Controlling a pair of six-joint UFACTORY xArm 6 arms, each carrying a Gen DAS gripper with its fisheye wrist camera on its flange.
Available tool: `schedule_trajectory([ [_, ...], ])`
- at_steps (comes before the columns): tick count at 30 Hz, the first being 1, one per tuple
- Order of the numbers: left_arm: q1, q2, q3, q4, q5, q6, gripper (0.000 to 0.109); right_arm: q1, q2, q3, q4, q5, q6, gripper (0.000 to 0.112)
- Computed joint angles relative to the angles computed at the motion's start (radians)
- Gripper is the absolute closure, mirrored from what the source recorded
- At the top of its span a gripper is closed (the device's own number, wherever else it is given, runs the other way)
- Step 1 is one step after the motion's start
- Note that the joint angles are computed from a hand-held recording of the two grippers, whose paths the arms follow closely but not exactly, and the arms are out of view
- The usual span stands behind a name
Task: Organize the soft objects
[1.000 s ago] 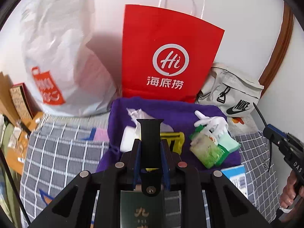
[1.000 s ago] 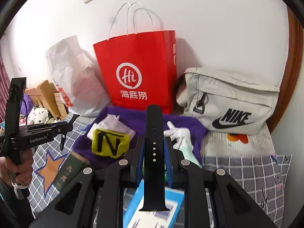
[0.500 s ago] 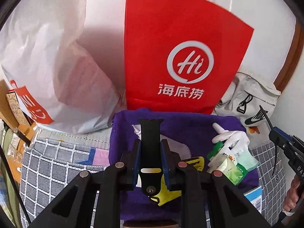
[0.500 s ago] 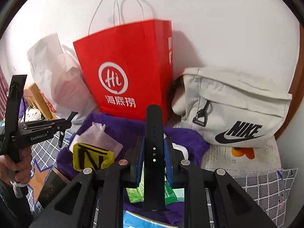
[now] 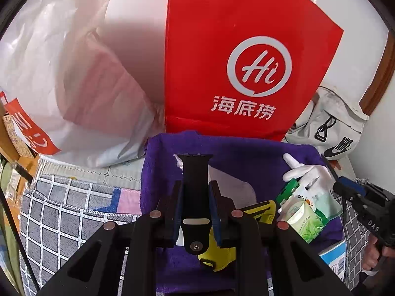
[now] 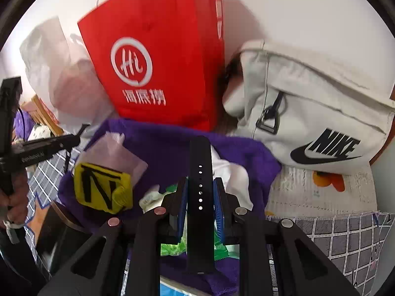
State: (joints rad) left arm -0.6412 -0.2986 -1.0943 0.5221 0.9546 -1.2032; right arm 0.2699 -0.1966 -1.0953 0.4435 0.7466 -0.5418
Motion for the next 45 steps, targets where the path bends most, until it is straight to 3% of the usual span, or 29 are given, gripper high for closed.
schedule_trajectory([
  [19,0.032,0.016,0.022,-0.096,-0.020,0.049,0.088,0.011,0.096,-0.027,-0.085,0.061,0.068,0.092],
  [39,0.049,0.021,0.025,-0.141,-0.011,0.069,0.088,-0.005,0.082,-0.030,-0.071,0.073,0.050,0.091],
  [41,0.049,0.020,0.024,-0.145,-0.008,0.075,0.088,-0.009,0.075,-0.028,-0.060,0.070,0.044,0.087],
  [45,0.058,0.017,0.031,-0.184,-0.022,0.086,0.075,-0.014,0.056,-0.022,-0.042,0.050,0.037,0.072],
])
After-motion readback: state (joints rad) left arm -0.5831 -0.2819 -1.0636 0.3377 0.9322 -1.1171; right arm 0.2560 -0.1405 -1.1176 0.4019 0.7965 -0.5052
